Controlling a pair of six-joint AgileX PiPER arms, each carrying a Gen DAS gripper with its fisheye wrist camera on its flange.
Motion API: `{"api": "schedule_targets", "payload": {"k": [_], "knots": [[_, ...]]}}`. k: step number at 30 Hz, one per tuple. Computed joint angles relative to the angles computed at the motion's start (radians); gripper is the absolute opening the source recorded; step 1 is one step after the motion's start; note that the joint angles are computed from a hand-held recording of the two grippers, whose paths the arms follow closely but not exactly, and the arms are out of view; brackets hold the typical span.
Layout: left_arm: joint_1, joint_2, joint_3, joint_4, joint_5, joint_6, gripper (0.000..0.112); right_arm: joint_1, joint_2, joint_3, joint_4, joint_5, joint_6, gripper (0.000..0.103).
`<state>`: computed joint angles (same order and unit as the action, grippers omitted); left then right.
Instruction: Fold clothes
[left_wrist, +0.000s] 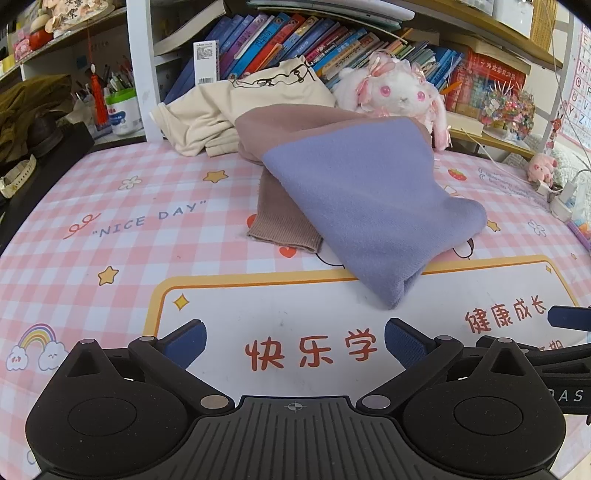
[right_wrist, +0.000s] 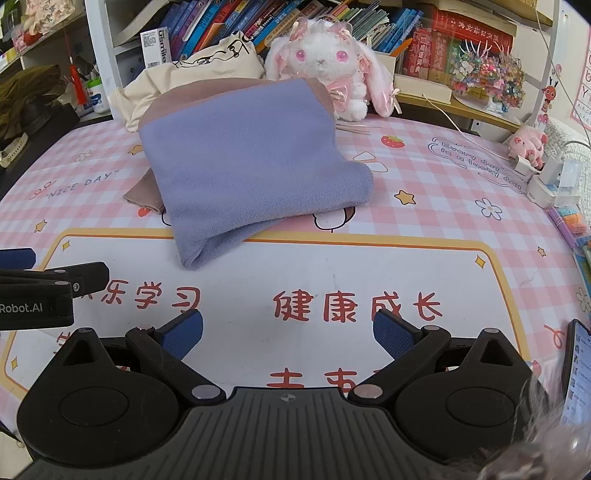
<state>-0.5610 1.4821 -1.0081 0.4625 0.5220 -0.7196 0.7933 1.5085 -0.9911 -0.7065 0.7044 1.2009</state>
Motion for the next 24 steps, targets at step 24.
{"api": "schedule_targets", "payload": {"k": [24], "knots": [[0.008,0.01,-0.01,-0.005,0.008,0.001,0.103,-0.008,0.014,-0.014,0.015,-0.003,-0.02,0.1]]}}
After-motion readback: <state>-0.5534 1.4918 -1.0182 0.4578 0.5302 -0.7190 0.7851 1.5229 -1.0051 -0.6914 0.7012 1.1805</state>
